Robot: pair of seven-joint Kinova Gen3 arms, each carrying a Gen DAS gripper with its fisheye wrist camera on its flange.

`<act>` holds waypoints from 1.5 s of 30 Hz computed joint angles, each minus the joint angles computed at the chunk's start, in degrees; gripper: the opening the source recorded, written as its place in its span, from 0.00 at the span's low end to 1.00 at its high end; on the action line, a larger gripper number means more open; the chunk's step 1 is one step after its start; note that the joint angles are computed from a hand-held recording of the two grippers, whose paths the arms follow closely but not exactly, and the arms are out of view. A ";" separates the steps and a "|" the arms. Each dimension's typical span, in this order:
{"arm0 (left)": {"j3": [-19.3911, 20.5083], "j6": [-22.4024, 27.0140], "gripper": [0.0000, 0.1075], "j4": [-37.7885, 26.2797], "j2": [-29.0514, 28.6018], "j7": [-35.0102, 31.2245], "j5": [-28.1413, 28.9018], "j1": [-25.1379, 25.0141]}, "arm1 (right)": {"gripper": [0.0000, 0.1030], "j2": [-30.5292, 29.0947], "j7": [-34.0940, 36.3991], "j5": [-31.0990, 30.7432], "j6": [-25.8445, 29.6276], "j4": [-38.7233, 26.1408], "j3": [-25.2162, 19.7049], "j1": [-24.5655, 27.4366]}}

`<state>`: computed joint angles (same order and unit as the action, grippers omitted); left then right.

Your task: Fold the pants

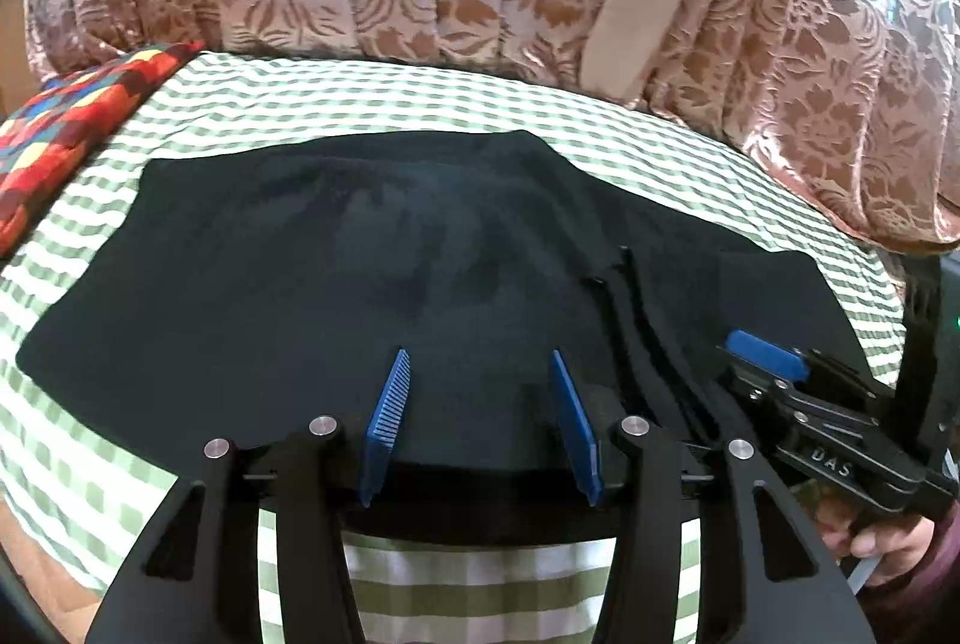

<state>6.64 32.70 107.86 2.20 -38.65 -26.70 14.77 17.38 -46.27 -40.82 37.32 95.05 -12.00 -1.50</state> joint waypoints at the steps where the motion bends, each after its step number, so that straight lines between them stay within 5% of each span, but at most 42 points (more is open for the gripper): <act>1: -0.09 0.38 0.48 -0.09 -0.15 -0.07 -0.02 -0.10 | 0.43 -0.06 -0.41 0.27 0.07 -0.11 0.17 -0.18; 3: -0.14 0.62 0.55 0.44 -0.96 1.08 -1.17 -0.17 | 0.43 -0.23 -1.30 0.75 -0.18 -0.03 0.42 -0.57; 15: 1.22 3.67 0.57 2.51 -4.42 3.44 -2.91 -3.44 | 0.44 -0.86 -3.28 2.08 -2.35 0.96 0.08 -1.22; 28: 1.28 4.65 0.62 4.59 -7.89 4.77 0.05 -6.38 | 0.49 -0.14 1.38 -3.60 -0.85 1.33 -0.86 1.41; 36: -16.94 7.64 0.62 4.79 -8.00 9.93 -4.53 13.60 | 0.49 -0.37 4.32 -5.86 -1.52 2.34 -0.88 1.74; 40: -27.56 4.39 0.62 7.20 -12.16 5.66 2.35 20.19 | 0.49 -0.39 5.29 -6.66 -1.63 2.57 -0.82 1.82; 45: -39.30 -5.01 0.62 15.04 -22.67 2.71 13.79 19.96 | 0.50 -0.56 7.25 -8.34 -2.45 3.39 -1.13 2.15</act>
